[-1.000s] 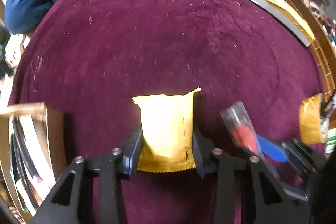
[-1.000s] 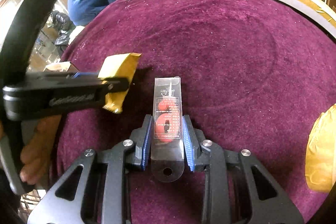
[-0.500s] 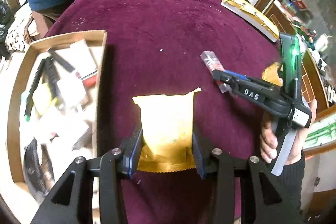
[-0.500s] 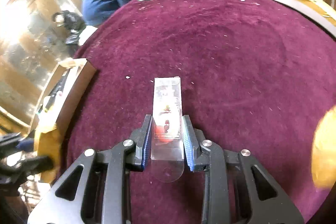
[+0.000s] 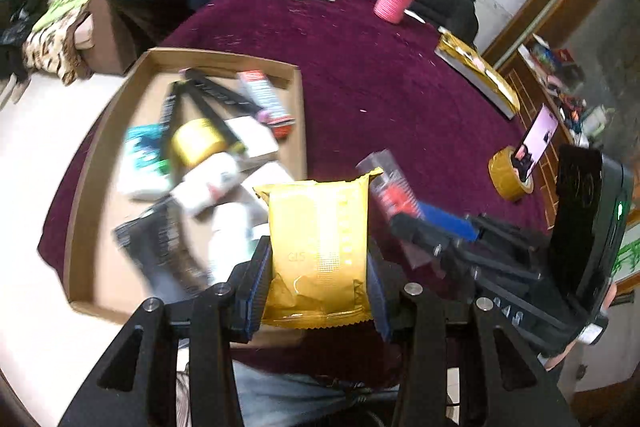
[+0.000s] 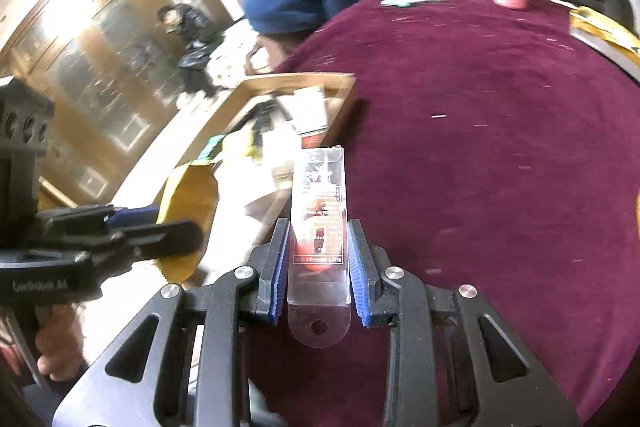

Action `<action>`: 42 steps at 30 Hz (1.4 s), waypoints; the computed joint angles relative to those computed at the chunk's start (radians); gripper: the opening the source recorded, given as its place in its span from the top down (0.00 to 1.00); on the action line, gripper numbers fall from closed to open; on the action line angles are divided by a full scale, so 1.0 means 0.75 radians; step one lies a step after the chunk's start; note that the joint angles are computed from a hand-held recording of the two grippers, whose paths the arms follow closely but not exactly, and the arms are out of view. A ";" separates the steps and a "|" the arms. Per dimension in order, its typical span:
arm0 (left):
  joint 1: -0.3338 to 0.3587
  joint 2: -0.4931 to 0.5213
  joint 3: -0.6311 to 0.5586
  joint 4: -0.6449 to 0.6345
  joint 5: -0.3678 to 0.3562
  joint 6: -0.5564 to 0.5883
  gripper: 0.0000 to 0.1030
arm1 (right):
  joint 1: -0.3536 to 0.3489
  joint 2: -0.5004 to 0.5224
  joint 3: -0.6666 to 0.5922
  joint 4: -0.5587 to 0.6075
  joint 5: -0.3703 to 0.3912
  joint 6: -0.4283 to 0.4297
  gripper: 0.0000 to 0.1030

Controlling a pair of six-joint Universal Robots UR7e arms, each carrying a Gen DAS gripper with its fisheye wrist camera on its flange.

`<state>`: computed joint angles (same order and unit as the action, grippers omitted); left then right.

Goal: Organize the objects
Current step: 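Carry the blister pack and yellow packet over the cardboard tray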

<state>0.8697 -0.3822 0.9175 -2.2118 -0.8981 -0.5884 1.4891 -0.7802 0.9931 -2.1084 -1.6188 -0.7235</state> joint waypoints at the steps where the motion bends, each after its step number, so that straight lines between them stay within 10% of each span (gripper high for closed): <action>1: 0.004 -0.062 0.088 -0.041 -0.002 -0.032 0.58 | 0.012 -0.008 0.023 0.024 0.011 -0.021 0.73; 16: 0.089 -0.295 0.382 -0.204 0.094 -0.191 0.58 | 0.153 0.034 0.174 0.085 -0.083 -0.128 0.73; 42: 0.192 -0.183 0.189 -0.027 0.049 -0.177 0.58 | 0.174 0.152 0.041 0.013 -0.183 0.016 0.73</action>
<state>1.0138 -0.5195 1.0595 -2.2318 -0.8615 -0.7214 1.6196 -0.6664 1.0238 -2.0990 -1.7564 -0.7115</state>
